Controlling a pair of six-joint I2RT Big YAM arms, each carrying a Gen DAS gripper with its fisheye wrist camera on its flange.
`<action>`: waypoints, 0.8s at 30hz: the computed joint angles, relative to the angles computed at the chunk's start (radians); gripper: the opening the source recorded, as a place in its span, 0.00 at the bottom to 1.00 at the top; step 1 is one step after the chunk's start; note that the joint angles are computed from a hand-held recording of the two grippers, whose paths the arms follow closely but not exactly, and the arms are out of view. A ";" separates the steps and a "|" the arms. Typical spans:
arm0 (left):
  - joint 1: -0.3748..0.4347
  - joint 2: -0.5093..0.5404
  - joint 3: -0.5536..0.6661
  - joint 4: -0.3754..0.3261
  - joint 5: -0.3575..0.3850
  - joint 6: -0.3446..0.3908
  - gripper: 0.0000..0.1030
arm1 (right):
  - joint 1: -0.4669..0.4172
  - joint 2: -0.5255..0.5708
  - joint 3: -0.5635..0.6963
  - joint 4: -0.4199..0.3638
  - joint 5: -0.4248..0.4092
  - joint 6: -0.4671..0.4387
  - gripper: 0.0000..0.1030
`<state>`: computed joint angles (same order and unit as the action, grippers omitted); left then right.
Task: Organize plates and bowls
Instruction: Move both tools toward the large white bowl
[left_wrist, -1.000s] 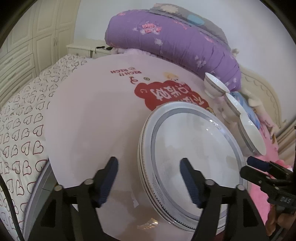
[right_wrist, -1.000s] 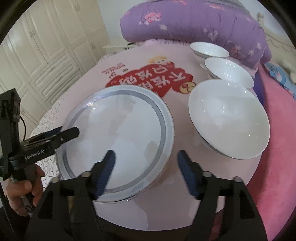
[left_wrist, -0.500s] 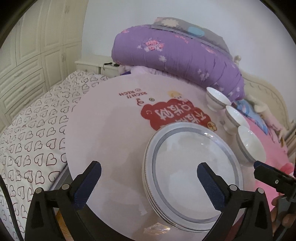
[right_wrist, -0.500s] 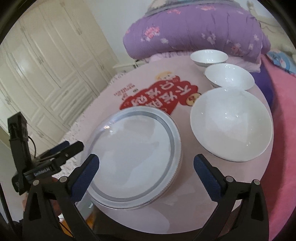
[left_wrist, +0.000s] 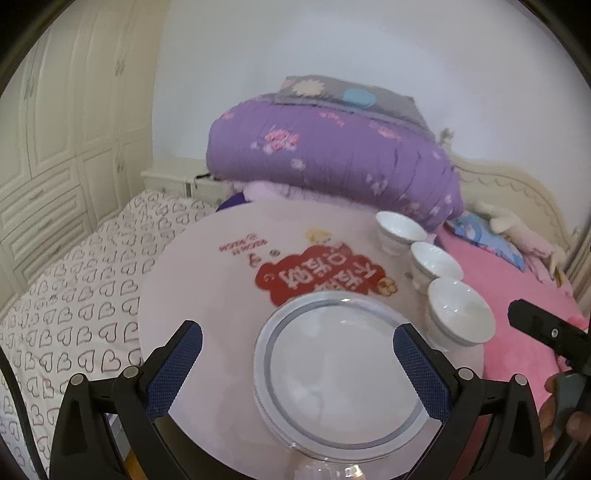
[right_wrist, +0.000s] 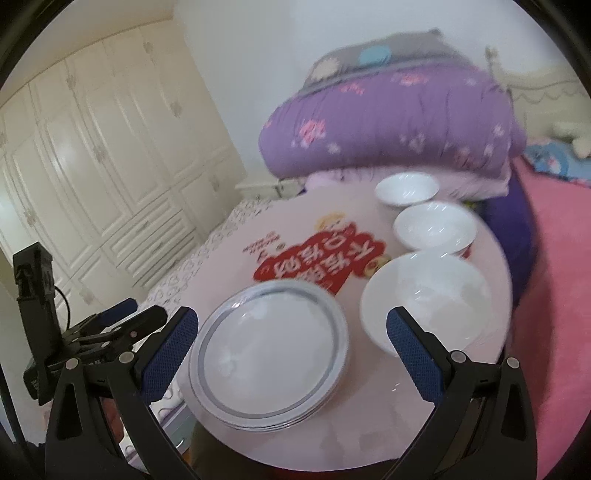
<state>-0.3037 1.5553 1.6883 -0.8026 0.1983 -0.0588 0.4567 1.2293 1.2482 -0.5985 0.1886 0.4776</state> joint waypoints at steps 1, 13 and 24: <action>-0.003 -0.006 -0.003 0.004 0.003 0.002 0.99 | 0.000 -0.010 -0.003 0.000 0.016 -0.002 1.00; -0.058 0.003 0.035 -0.001 0.051 0.031 0.99 | -0.063 -0.158 -0.059 -0.085 0.241 -0.015 1.00; -0.120 0.162 0.229 -0.127 0.094 0.076 0.99 | -0.183 -0.166 -0.102 -0.181 0.192 0.028 1.00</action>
<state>-0.4242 1.7174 1.9173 -0.9301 0.2924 0.0175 0.2739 1.0637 1.1462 -0.7793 0.3803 0.5057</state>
